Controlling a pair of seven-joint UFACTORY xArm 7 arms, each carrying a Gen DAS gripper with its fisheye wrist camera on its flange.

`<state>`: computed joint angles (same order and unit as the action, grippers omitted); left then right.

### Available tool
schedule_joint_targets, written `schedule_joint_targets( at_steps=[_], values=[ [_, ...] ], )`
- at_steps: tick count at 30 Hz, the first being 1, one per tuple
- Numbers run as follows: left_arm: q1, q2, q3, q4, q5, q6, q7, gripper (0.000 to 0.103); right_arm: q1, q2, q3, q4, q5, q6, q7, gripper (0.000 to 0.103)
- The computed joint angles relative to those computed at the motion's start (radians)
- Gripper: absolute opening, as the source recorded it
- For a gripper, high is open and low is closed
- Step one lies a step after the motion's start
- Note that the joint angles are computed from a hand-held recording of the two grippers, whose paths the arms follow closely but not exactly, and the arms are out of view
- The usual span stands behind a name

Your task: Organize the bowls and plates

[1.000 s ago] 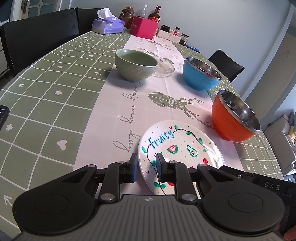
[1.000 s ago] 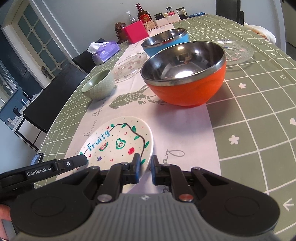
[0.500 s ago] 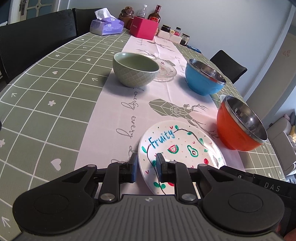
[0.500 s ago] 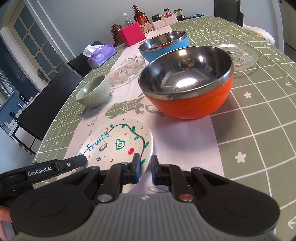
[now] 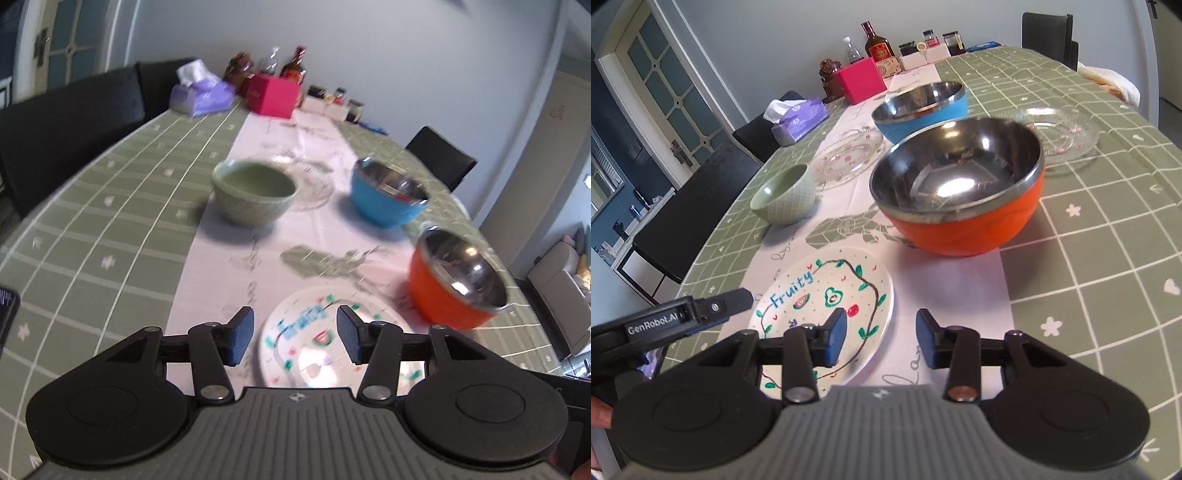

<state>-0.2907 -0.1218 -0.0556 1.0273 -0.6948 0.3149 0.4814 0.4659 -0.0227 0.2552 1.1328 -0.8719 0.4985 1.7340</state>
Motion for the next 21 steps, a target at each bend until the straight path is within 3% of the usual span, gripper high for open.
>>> schedule_joint_targets(
  at_steps=[7,12,16,21],
  values=[
    [-0.029,0.033,0.0,0.176,-0.113,0.135,0.164,0.06,-0.047,-0.122,0.028,-0.013,-0.032,0.072,-0.043,0.049],
    [-0.007,0.139,-0.046,0.378,-0.116,0.287,0.183,0.06,-0.123,-0.194,0.045,-0.005,-0.017,0.117,-0.09,0.055],
    [0.009,0.267,-0.095,0.575,-0.05,0.389,0.132,0.06,-0.184,-0.221,0.051,0.019,0.004,0.159,-0.143,0.064],
    [-0.019,0.472,-0.134,0.85,0.165,0.49,-0.013,0.06,-0.249,-0.23,0.04,0.042,0.035,0.169,-0.194,0.067]
  ],
)
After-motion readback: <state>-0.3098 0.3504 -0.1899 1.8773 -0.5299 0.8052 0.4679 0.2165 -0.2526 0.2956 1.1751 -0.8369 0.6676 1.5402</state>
